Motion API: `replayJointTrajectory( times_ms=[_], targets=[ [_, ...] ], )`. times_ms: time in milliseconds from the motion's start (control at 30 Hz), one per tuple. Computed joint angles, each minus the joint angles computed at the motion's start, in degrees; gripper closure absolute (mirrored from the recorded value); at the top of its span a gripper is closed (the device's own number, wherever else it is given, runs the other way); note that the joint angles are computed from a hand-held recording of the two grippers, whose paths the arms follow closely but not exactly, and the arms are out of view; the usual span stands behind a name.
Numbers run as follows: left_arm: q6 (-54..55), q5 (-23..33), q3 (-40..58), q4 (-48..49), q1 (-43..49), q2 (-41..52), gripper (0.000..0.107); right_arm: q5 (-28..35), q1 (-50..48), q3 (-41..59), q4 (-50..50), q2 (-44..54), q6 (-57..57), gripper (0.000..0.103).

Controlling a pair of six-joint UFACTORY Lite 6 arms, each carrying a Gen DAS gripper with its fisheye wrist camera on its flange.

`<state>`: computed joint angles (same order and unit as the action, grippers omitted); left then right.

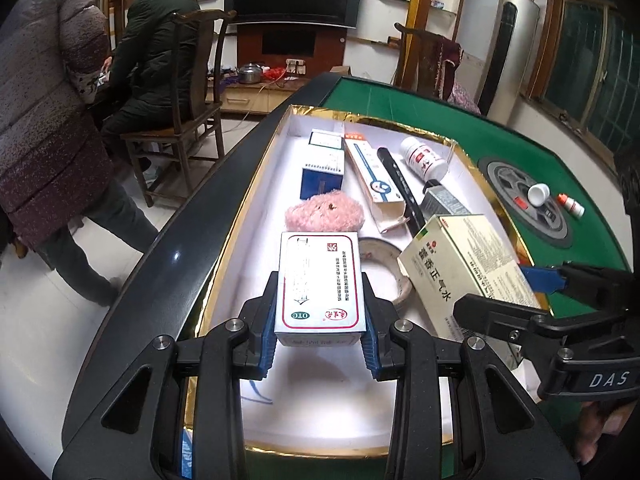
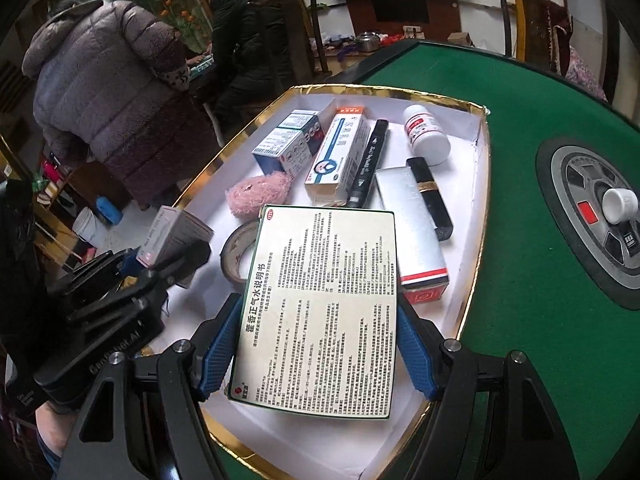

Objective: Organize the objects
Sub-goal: 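Lower both boxes into the tray and open both tools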

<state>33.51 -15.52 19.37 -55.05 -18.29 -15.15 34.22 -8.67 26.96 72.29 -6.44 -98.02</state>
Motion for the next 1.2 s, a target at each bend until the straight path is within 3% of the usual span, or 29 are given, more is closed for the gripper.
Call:
replayJointTrajectory(
  times_ms=[233,433,767,1200],
  targets=[
    [-0.24,-0.31,0.42,0.48,0.50,2.28,0.073,-1.65,0.84,-1.43,-0.24,-2.10,0.30,0.031],
    [2.21,-0.43,0.70,-1.43,-0.35,3.31,0.073,0.52,-1.01,-0.06,-4.46,-0.97,3.08,0.031],
    [17.31,0.31,5.46,-13.57,-0.35,8.57,0.073,-9.57,5.51,0.59,1.06,-0.46,2.67,0.031],
    [24.76,-1.73,10.30,-21.11,-1.23,14.74,0.073,-14.28,10.31,1.13,7.66,1.26,-0.83,0.031]
  ],
)
